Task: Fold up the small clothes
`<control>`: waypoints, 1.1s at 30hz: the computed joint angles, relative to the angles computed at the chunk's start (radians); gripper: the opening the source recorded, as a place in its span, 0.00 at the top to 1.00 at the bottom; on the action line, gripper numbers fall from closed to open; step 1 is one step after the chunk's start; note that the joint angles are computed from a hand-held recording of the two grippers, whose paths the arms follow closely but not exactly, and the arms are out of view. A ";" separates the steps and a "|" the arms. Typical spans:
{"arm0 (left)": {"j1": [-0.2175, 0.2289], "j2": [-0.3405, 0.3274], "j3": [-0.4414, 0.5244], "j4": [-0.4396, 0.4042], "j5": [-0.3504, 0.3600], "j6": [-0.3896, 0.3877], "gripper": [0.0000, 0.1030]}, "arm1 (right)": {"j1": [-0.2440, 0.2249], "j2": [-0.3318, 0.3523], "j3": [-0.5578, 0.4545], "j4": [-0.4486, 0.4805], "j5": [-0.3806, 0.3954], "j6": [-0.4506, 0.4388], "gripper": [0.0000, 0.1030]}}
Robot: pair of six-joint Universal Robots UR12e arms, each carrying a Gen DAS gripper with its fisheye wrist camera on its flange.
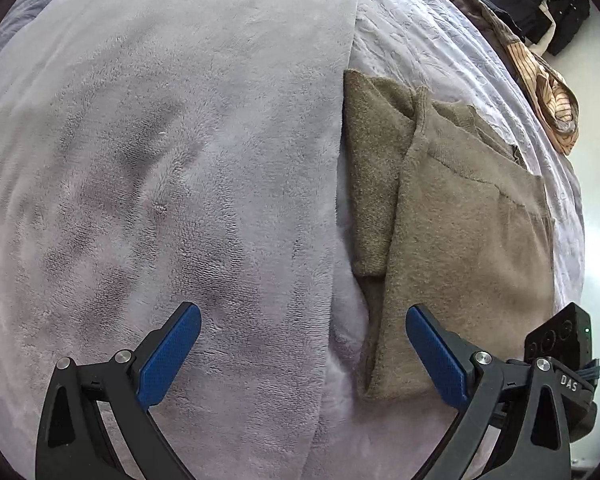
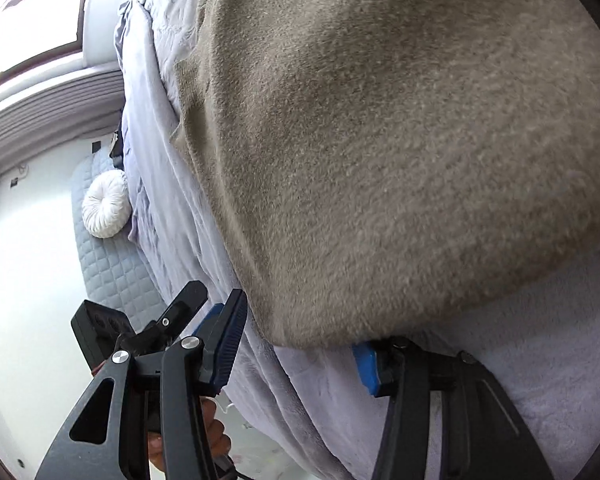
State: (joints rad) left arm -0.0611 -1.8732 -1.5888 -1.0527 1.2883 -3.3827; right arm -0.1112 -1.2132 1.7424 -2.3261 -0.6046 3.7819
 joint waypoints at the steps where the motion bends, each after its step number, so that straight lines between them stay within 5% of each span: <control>1: -0.001 0.000 0.000 0.002 -0.001 -0.004 0.00 | -0.001 0.001 0.001 -0.005 0.005 0.004 0.48; 5: 0.003 0.003 -0.004 0.012 -0.024 -0.035 0.00 | 0.002 0.012 0.005 -0.035 0.031 0.046 0.48; 13: 0.045 0.011 -0.034 0.052 -0.208 -0.049 0.00 | 0.003 0.035 0.027 -0.193 0.078 0.212 0.48; 14: 0.049 0.009 -0.034 0.047 -0.233 -0.037 0.00 | 0.002 0.039 0.029 -0.226 0.084 0.244 0.51; 16: 0.060 0.004 -0.035 0.038 -0.296 -0.021 0.00 | 0.001 0.039 0.027 -0.251 0.073 0.271 0.88; 22: 0.078 -0.037 -0.025 0.042 -0.521 -0.026 0.00 | -0.018 0.048 0.026 -0.412 0.140 0.355 0.92; 27: 0.083 -0.111 0.005 0.107 -0.668 -0.125 0.00 | -0.032 0.039 -0.004 -0.397 0.173 0.275 0.92; 33: 0.038 -0.187 0.132 0.006 -0.623 -0.015 0.00 | -0.027 0.034 -0.030 -0.321 0.186 0.184 0.92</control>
State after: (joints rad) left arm -0.0231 -2.0605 -1.4571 -1.0470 0.6654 -3.3976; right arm -0.1384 -1.1792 1.7119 -2.6469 -0.4189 3.9659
